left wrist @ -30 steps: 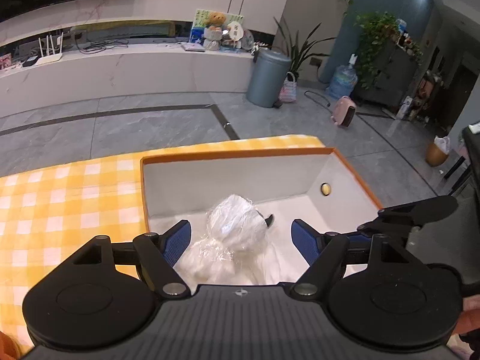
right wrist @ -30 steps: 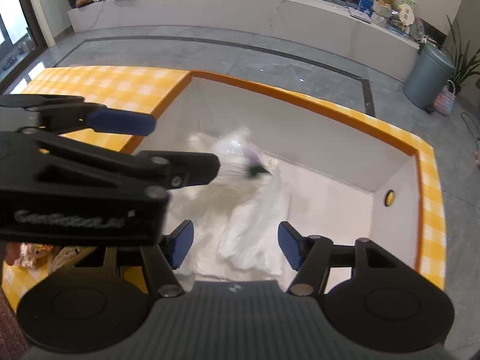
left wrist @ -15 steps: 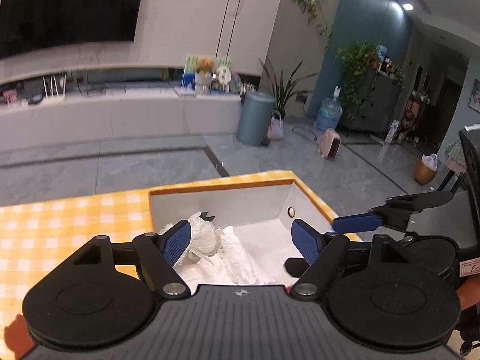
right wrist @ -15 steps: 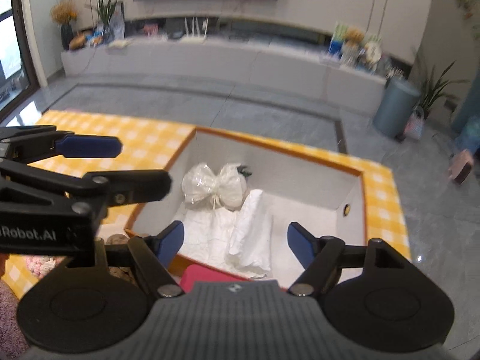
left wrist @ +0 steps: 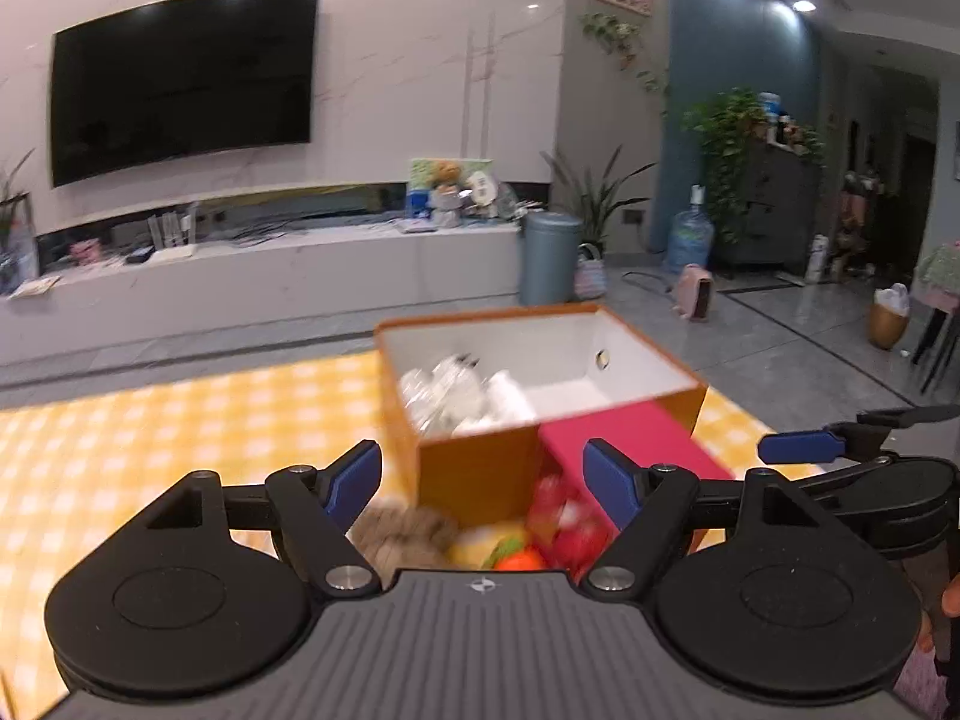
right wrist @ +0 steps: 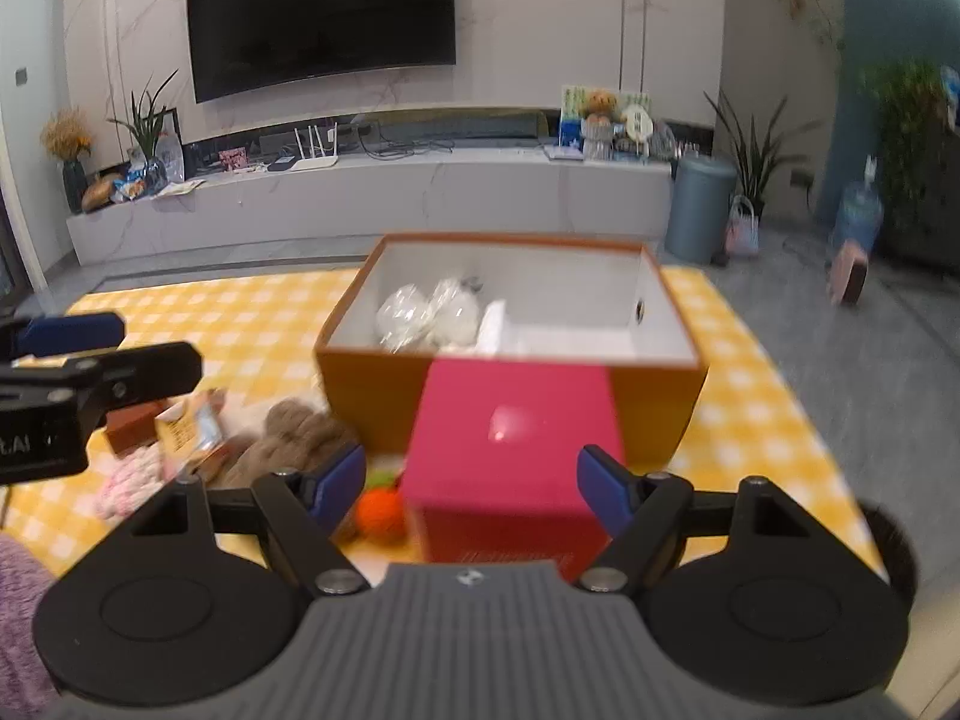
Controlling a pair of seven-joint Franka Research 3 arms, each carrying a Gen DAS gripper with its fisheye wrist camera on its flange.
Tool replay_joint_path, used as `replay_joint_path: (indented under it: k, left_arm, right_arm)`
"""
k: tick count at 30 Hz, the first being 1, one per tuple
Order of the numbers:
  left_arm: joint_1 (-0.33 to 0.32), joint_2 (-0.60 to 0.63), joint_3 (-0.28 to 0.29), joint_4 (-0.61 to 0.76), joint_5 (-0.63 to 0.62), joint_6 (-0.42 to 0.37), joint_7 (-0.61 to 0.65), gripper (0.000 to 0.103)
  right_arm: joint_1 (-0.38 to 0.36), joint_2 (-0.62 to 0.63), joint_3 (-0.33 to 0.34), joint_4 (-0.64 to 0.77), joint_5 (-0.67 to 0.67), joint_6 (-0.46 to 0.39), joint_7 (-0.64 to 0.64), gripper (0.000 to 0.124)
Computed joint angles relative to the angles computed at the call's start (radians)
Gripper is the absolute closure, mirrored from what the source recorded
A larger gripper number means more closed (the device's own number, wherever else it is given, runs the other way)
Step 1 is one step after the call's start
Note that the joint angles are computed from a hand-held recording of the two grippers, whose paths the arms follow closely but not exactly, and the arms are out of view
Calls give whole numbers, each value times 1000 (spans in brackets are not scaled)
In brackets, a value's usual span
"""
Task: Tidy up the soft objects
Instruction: 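Move both tools back toward the remaining items on the table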
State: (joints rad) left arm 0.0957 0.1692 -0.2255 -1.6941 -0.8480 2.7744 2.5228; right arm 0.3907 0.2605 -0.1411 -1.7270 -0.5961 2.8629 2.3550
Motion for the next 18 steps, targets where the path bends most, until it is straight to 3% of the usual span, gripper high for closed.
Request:
replay_joint_path:
  k: [4,5,8,9,13,16,18]
  left_arm:
    - [14,-41,27,-70,-29,-21,-34,13]
    - [16,-47,36,-85,-29,-26,-40,13]
    - [24,-50,60,-111,-18,-57,-68,14]
    - [30,-56,69,-126,-14,-68,-80,14]
    - [37,-56,91,-154,36,-65,-124,15]
    - [48,-54,94,-169,48,-66,-128,16]
    - [57,-48,96,-168,42,-77,-128,17]
  right_arm:
    - [36,-37,-21,-87,-96,51,108,42]
    - [49,-40,-31,-99,-135,57,157,35]
    - [103,-43,-82,-121,-351,63,407,34]
    - [96,-38,-71,-124,-365,61,416,34]
    - [42,-10,2,-122,-282,66,296,35]
    - [17,13,40,-113,-170,75,173,47]
    - [21,29,41,-106,-118,86,117,47]
